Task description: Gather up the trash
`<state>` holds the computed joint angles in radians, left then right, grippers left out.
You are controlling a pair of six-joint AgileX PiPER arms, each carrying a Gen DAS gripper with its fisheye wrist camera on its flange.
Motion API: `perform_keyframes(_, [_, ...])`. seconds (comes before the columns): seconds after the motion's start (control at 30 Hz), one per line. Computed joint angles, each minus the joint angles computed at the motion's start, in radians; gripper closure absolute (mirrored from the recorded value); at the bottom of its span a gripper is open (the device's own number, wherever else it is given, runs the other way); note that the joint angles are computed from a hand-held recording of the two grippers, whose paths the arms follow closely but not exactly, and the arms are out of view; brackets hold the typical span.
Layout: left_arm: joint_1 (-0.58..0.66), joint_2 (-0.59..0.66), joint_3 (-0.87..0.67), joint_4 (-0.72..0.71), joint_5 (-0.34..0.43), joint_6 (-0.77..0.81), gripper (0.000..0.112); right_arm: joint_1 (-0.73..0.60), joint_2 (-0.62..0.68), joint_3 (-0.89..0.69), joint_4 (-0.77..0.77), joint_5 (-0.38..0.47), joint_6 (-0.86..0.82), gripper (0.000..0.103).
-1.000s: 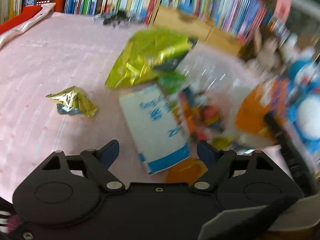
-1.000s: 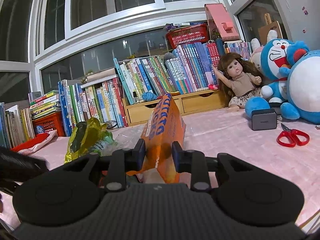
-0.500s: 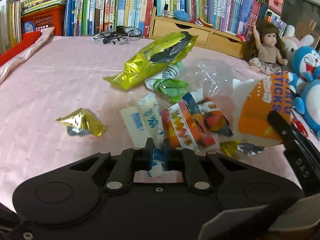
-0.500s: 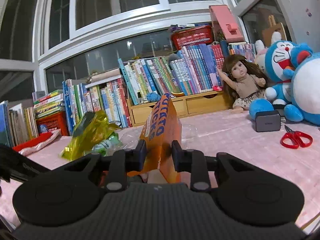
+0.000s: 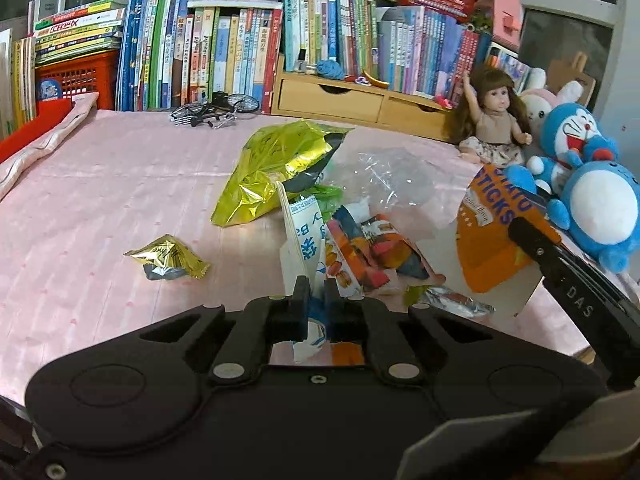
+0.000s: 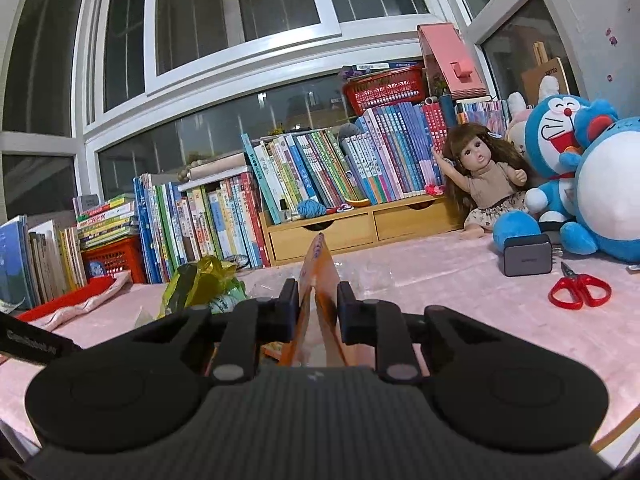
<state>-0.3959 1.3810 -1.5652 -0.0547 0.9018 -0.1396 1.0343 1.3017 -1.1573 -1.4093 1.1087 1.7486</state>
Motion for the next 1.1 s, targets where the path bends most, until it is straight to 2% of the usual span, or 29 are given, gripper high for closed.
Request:
perform_keyframes(0.13, [0.012, -0.023, 0.052, -0.023, -0.009, 0.037, 0.104, -0.020, 0.000, 0.013, 0.052, -0.022, -0.025, 0.067])
perform_keyframes(0.23, [0.046, -0.033, 0.090, -0.084, -0.022, 0.075, 0.099, -0.028, 0.005, 0.022, 0.052, -0.027, -0.010, 0.066])
perform_keyframes(0.3, [0.058, -0.038, 0.110, -0.106, -0.036, 0.090, 0.092, -0.032, 0.013, 0.017, 0.055, -0.032, -0.020, 0.062])
perform_keyframes(0.37, [0.073, -0.032, 0.122, -0.141, -0.048, 0.116, 0.089, -0.039, 0.023, 0.013, 0.061, -0.040, -0.030, 0.044])
perform_keyframes(0.43, [0.076, -0.024, 0.124, -0.156, -0.045, 0.123, 0.085, -0.047, 0.034, 0.012, 0.072, -0.050, -0.035, 0.044])
perform_keyframes(0.53, [0.055, -0.022, 0.146, -0.135, -0.086, 0.106, 0.084, -0.049, 0.045, 0.019, 0.066, -0.047, -0.017, 0.042])
perform_keyframes(0.63, [0.055, -0.011, 0.145, -0.136, -0.097, 0.090, 0.085, -0.049, 0.047, 0.019, 0.066, -0.051, -0.021, 0.057])
perform_keyframes(0.67, [0.059, -0.007, 0.144, -0.148, -0.098, 0.088, 0.085, -0.047, 0.049, 0.019, 0.065, -0.049, -0.028, 0.059])
perform_keyframes(0.7, [0.062, -0.003, 0.142, -0.153, -0.098, 0.083, 0.101, -0.045, 0.049, 0.019, 0.061, -0.047, -0.031, 0.061])
perform_keyframes(0.73, [0.064, 0.005, 0.133, -0.158, -0.083, 0.077, 0.110, -0.042, 0.048, 0.020, 0.059, -0.043, -0.031, 0.070])
perform_keyframes(0.77, [0.062, 0.004, 0.135, -0.151, -0.082, 0.057, 0.109, -0.039, 0.044, 0.023, 0.056, -0.043, -0.025, 0.076])
perform_keyframes(0.93, [-0.013, -0.060, 0.184, 0.030, -0.165, -0.055, 0.110, -0.013, 0.020, 0.028, 0.005, -0.012, 0.003, 0.080])
perform_keyframes(1.1, [0.015, -0.103, 0.162, -0.003, -0.165, -0.038, 0.110, 0.013, -0.006, 0.008, -0.044, -0.013, -0.006, 0.082])
